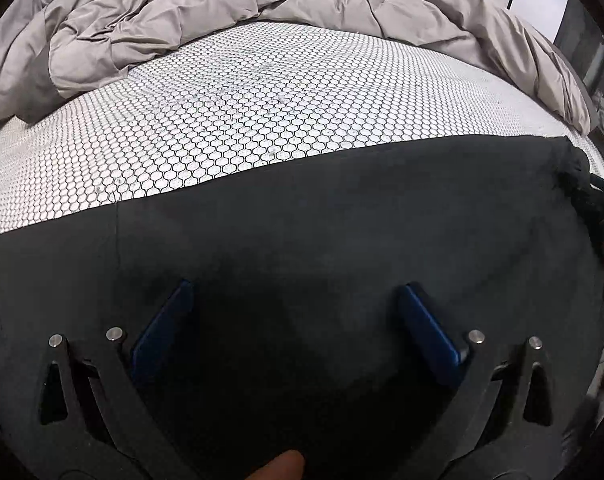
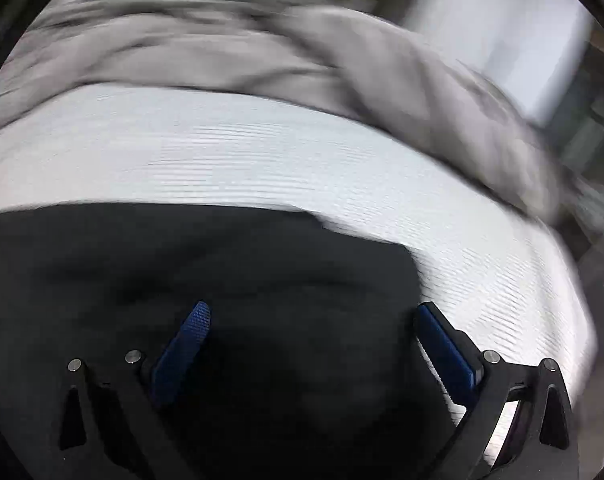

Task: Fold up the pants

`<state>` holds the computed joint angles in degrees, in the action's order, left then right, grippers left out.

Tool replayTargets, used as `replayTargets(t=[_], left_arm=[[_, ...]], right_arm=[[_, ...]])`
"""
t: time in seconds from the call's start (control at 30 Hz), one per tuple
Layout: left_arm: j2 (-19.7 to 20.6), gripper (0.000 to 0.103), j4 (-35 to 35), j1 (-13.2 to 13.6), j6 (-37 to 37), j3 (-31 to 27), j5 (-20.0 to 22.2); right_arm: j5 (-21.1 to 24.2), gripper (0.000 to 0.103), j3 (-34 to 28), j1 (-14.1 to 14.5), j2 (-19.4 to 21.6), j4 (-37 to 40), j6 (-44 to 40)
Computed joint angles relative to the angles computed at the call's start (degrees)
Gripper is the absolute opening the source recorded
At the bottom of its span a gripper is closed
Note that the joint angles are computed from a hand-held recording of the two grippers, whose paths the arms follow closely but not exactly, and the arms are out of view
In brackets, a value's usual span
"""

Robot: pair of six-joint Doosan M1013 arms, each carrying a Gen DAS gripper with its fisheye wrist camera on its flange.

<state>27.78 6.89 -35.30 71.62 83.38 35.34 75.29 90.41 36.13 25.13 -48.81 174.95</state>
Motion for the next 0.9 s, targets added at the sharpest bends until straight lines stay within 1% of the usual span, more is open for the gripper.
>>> replayTargets(t=[0.03,0.07,0.1,0.13,0.2,0.23,0.27,0.33,0.37,0.4,0.43,0.47,0.5,0.53,0.57,0.6,0.63,0.67,0.7,0.73,0.77,0.8,0.83,0.87,0.9], left_arm=[[-0.2,0.102,0.6,-0.1,-0.4,0.1,0.4],[-0.6,0.102,1.3,-0.3,-1.1,0.7,0.4],[-0.9,0.102,2.3,-0.1,-1.9,1.4,-0.4],[-1.5,0.102,5.4,-0.3,-4.7,1.9,-1.4],[-2.7,0.102,10.1,-0.3,-9.4,3.0,-4.9],[-2.7,0.102,9.1,-0.1,-9.4,2.9,-5.6],[-2.4,0.102,5.2,0.3,-7.1,2.2,-5.8],[-1.1,0.102,-2.5,0.9,-1.3,0.6,-5.1],[-0.3,0.102,-3.5,0.9,-0.1,-0.3,-4.1],[0.7,0.102,-2.9,0.6,0.3,-1.4,-2.4],[1.6,0.102,-0.5,0.2,-0.6,-2.4,-0.6],[2.5,0.102,1.7,-0.2,-1.5,-3.2,1.1],[2.7,0.102,0.9,0.0,-1.0,-3.2,1.2],[2.6,0.102,-1.0,0.3,0.2,-3.0,0.4],[2.4,0.102,-1.9,0.6,0.9,-2.7,-0.1],[2.1,0.102,-1.2,0.8,0.4,-2.3,-0.2],[1.7,0.102,1.5,0.9,-2.0,-1.8,0.1],[1.4,0.102,3.1,1.1,-4.0,-1.3,0.0],[0.9,0.102,1.8,1.7,-3.7,-0.5,-0.6],[0.3,0.102,-2.5,2.5,-0.5,0.5,-2.4],[0.2,0.102,-4.7,3.0,1.4,0.8,-3.2],[-0.1,0.102,-5.0,3.1,1.4,1.2,-3.8],[-0.4,0.102,-3.7,2.9,0.4,1.6,-4.2],[-1.0,0.102,-2.5,2.6,-0.5,2.2,-5.0],[-1.9,0.102,-2.6,2.5,-0.2,3.3,-6.6]], right_arm=[[-2.1,0.102,0.8,-0.4,-1.2,1.4,2.5],[-6.8,0.102,2.8,-0.7,-3.0,0.9,4.6],[-8.6,0.102,3.9,-0.3,-4.0,-0.7,5.7],[-7.4,0.102,4.0,0.6,-4.4,-3.5,6.6],[-5.0,0.102,3.3,2.1,-4.6,-7.6,6.8],[-5.2,0.102,2.8,2.6,-4.8,-8.6,6.4],[-6.7,0.102,2.1,2.8,-4.7,-8.9,5.4],[-11.6,0.102,0.2,2.8,-3.7,-7.9,1.7],[-13.8,0.103,-1.5,2.8,-2.4,-6.5,-1.7],[-15.4,0.103,-3.1,2.6,-1.1,-4.5,-5.5],[-16.9,0.102,-5.3,2.1,1.0,-1.2,-11.2],[-19.0,0.102,-6.1,1.8,1.9,0.9,-14.7],[-21.0,0.102,-6.9,0.9,3.0,4.6,-19.0],[-20.0,0.102,-7.6,0.3,4.0,7.2,-21.1],[-19.0,0.102,-7.3,-0.2,4.4,8.3,-20.5],[-19.3,0.102,-6.4,-0.6,3.8,8.1,-17.7],[-16.6,0.102,-6.0,-0.7,3.4,7.2,-14.2],[-10.9,0.102,-5.9,-0.6,3.5,4.1,-11.1],[-6.9,0.102,-5.5,-0.5,3.5,1.5,-9.3],[-3.6,0.102,-5.0,-0.6,3.4,0.6,-7.6],[-1.1,0.103,-4.4,-0.9,3.3,0.8,-6.0],[-1.6,0.103,-3.3,-1.3,2.6,1.4,-3.7],[-4.6,0.103,-1.7,-1.6,1.2,1.5,-1.1],[-5.1,0.103,-1.3,-1.5,0.7,0.7,-0.1],[-3.7,0.103,-1.6,-0.4,0.8,-2.2,0.1]])
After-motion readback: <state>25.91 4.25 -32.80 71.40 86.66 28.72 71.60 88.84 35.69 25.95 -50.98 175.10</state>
